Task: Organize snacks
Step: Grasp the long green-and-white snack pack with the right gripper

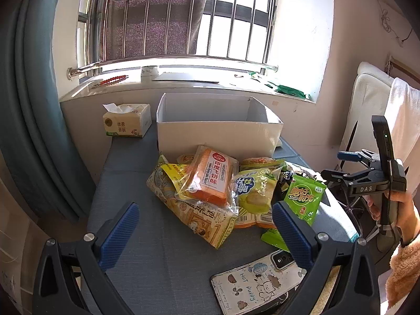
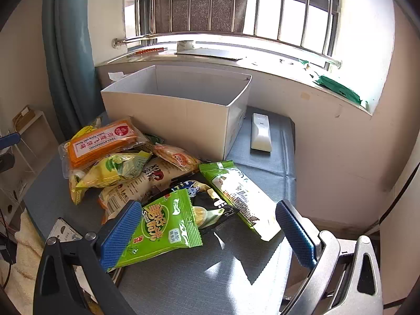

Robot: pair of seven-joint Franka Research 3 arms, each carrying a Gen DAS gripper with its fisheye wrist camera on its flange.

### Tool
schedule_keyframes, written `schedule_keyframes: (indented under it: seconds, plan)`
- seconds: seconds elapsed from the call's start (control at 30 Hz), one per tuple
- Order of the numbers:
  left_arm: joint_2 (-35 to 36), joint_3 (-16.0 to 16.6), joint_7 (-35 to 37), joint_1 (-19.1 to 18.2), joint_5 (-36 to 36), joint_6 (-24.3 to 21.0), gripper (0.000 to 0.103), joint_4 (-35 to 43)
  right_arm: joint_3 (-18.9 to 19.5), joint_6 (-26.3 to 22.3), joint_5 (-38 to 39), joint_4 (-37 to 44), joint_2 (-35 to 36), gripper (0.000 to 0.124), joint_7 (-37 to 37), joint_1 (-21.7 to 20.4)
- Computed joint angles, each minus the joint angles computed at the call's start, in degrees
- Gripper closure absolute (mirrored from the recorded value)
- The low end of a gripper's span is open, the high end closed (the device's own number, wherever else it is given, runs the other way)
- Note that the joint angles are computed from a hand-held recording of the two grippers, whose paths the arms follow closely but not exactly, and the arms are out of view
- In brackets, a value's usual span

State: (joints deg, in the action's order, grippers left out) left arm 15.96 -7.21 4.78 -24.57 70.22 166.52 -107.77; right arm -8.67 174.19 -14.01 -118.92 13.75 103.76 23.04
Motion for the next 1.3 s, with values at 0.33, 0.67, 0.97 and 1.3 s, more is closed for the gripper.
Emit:
schedule_keyframes:
  seconds: [0.33, 0.67, 0.97, 1.3]
  plan:
    - [2.74, 0.78, 5.35, -0.52, -5.6, 0.82, 0.0, 0.82, 12.67, -29.82, 26.67, 34.05, 22.27, 0.021, -28.44, -16.78]
    - [5.64, 1.26, 12.9, -0.39, -14.26, 1.48, 0.0, 2.09, 7.71, -40.25, 23.8, 48.4, 32.27, 0.039, -28.38, -12.22]
    - [6.88, 2.05, 17.97, -1.88, -18.48, 1.18, 0.0, 3.16, 7.93, -40.19, 22.5, 43.87, 28.78, 0.058, -28.36, -11.36]
    - [6.86, 2.29, 20.78, -2.53, -19.77, 1.48, 0.0, 3.18, 6.61, -27.31, 20.53, 26.77, 14.27, 0.058, -21.83, -10.05]
